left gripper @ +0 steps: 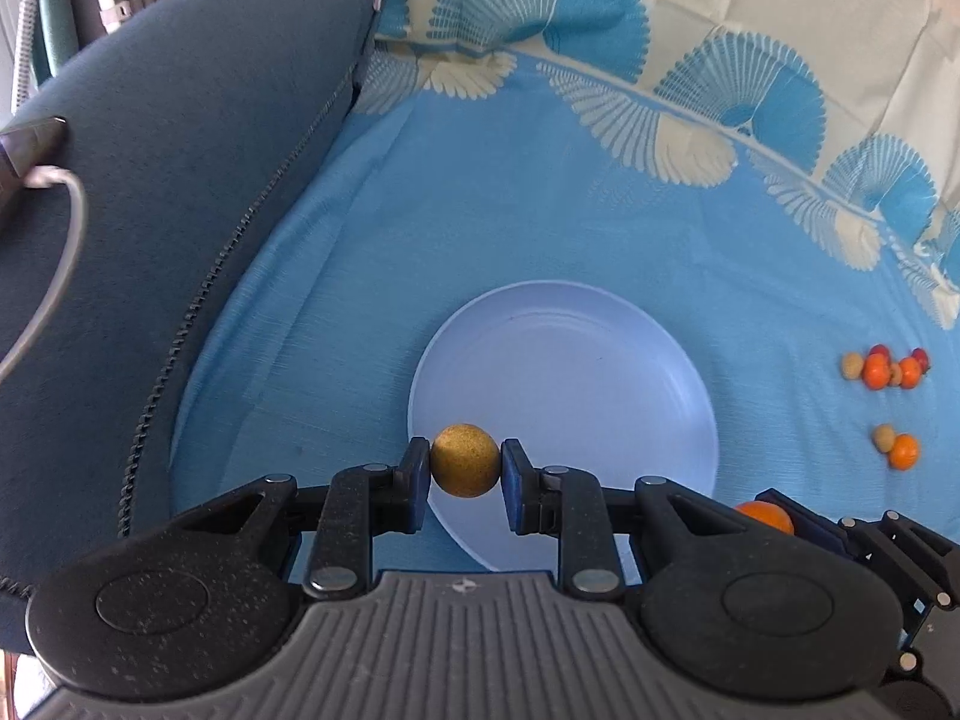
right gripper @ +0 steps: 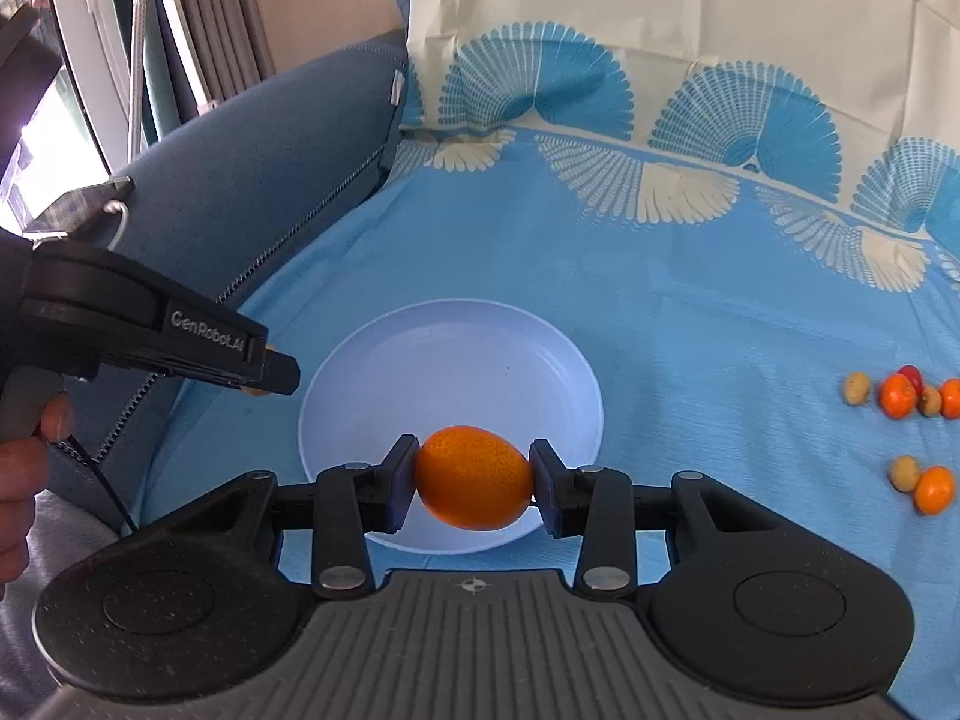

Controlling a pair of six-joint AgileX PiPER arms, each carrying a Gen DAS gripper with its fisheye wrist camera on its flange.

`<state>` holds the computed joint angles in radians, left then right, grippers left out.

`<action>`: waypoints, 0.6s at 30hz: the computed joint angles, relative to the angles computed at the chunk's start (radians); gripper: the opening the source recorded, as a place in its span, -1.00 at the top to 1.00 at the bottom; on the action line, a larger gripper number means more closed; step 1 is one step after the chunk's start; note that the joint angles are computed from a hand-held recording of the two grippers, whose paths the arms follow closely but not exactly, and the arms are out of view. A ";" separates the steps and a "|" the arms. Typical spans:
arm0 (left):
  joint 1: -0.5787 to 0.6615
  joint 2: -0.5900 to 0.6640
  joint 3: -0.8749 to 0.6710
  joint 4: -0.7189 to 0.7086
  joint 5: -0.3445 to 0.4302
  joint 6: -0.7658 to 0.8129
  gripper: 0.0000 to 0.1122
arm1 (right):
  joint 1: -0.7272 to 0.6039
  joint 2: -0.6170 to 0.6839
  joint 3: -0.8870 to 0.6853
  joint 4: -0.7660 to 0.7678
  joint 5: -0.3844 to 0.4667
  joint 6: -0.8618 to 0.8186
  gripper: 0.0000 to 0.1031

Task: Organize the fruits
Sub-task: 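Carry the tan fruit in the left tool while the right tool carries an orange to the plate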

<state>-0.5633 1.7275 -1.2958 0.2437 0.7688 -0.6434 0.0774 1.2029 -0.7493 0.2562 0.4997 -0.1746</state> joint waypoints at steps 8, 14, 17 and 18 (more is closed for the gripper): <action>0.015 0.124 -0.055 0.031 -0.005 0.014 0.51 | 0.024 0.155 -0.005 0.015 -0.085 -0.049 0.19; 0.023 0.130 -0.061 0.047 -0.027 0.048 -0.16 | 0.038 0.216 -0.033 0.008 -0.120 -0.066 0.18; -0.007 0.045 0.017 0.196 -0.090 -0.112 -0.83 | 0.049 0.174 -0.024 -0.043 -0.153 -0.026 -0.24; -0.013 0.019 0.034 0.220 -0.092 -0.132 -0.83 | 0.059 0.149 -0.020 -0.102 -0.157 0.028 -0.46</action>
